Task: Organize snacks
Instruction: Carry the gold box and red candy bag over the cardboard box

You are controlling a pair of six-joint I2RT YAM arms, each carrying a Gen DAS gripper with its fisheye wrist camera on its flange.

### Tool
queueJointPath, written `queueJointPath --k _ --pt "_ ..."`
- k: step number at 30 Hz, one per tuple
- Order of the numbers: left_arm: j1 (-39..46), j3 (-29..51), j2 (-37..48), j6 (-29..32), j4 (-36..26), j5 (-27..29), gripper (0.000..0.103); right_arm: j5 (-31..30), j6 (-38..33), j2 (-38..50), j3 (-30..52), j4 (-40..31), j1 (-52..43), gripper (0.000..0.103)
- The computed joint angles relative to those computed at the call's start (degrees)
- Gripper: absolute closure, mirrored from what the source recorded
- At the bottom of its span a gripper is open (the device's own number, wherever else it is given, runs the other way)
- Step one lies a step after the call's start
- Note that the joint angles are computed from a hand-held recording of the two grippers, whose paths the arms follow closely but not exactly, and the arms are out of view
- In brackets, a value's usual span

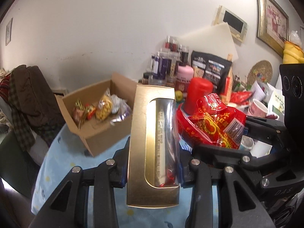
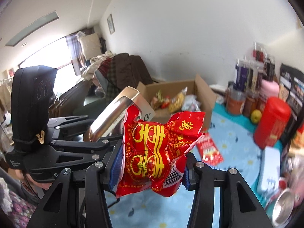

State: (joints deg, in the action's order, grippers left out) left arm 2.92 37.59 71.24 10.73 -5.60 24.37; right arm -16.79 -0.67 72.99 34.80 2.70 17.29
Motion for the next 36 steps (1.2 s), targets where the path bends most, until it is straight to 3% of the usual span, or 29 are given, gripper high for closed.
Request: queueJointPath --k 14,36 --pt "1.4 18.4 16.5 -2.1 1.6 0.6 0.065 -3.3 -4.5 17.0 20.6 -0.5 -2.5 0.053" --pt "3.1 53.1 45.4 -1.6 -5.1 -4.2 0.065 -5.8 -6.9 46.9 57.0 -8.6 -3.0 0.053"
